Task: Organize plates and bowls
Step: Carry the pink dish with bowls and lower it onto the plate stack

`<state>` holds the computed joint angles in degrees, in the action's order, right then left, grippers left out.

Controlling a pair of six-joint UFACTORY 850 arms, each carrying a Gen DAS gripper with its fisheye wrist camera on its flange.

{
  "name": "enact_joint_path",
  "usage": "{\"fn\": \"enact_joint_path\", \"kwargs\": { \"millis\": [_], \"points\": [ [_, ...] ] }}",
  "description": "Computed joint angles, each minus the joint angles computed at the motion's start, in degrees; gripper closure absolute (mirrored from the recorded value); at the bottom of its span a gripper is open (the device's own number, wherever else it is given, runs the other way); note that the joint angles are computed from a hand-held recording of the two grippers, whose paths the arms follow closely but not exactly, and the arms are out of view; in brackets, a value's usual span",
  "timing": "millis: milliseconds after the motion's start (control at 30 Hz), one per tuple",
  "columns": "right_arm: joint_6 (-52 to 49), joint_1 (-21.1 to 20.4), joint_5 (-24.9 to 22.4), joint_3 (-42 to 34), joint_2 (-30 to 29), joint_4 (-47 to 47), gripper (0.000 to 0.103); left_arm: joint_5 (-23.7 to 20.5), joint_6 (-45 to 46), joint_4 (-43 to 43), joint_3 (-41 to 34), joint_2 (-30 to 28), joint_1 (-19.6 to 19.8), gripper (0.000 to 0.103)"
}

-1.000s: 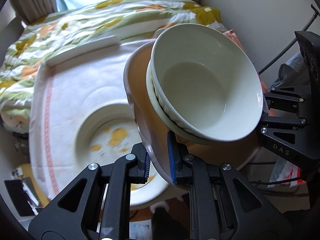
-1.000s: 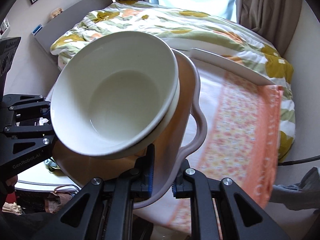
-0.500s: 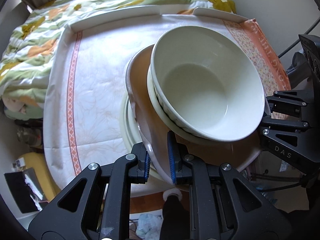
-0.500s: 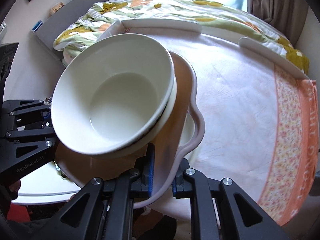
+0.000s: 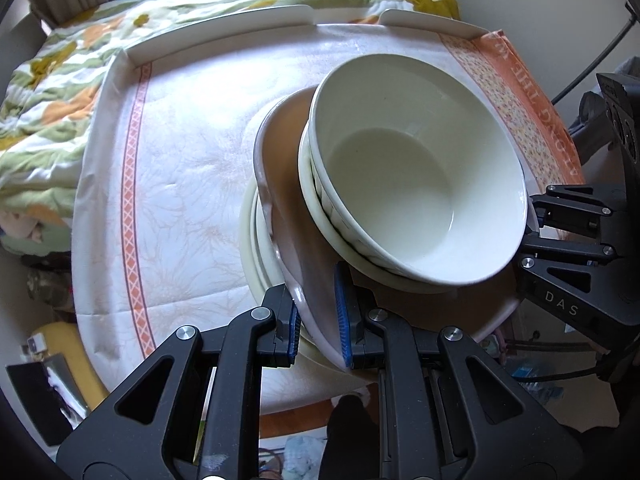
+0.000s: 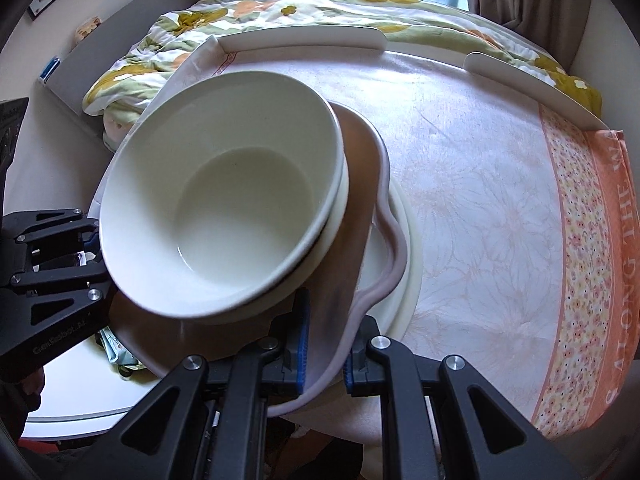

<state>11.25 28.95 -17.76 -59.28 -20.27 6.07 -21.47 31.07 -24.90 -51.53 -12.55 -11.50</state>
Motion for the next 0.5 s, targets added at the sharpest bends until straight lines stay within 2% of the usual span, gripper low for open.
{"fn": "enact_joint_path", "kwargs": {
  "millis": [133, 300, 367, 433, 500],
  "points": [
    [1.8, 0.1, -0.6, -0.3, -0.4, -0.8, 0.09, 0.2, -2.3, 2.2, -0.2, -0.2, -0.4, 0.09],
    [3.0, -0.4, -1.6, -0.3, 0.3, 0.1, 0.09, -2.5, -6.0, 6.3, -1.7, -0.6, -0.6, 0.088],
    [2.5, -0.8, -1.8, -0.2, 0.8, 1.0, 0.09, -3.0, -9.6, 10.6, -1.9, -0.1, -1.0, 0.082],
    [2.1, -0.9, -2.7, -0.5, 1.2, 1.3, 0.09, -2.2, -15.6, 18.2, -1.7, 0.9, -1.8, 0.069],
    [3.5, -0.7, -3.5, -0.6, 1.6, -0.1, 0.09, -2.5, -16.1, 19.2, -1.8, 1.6, -1.7, 0.066]
  ]
}}
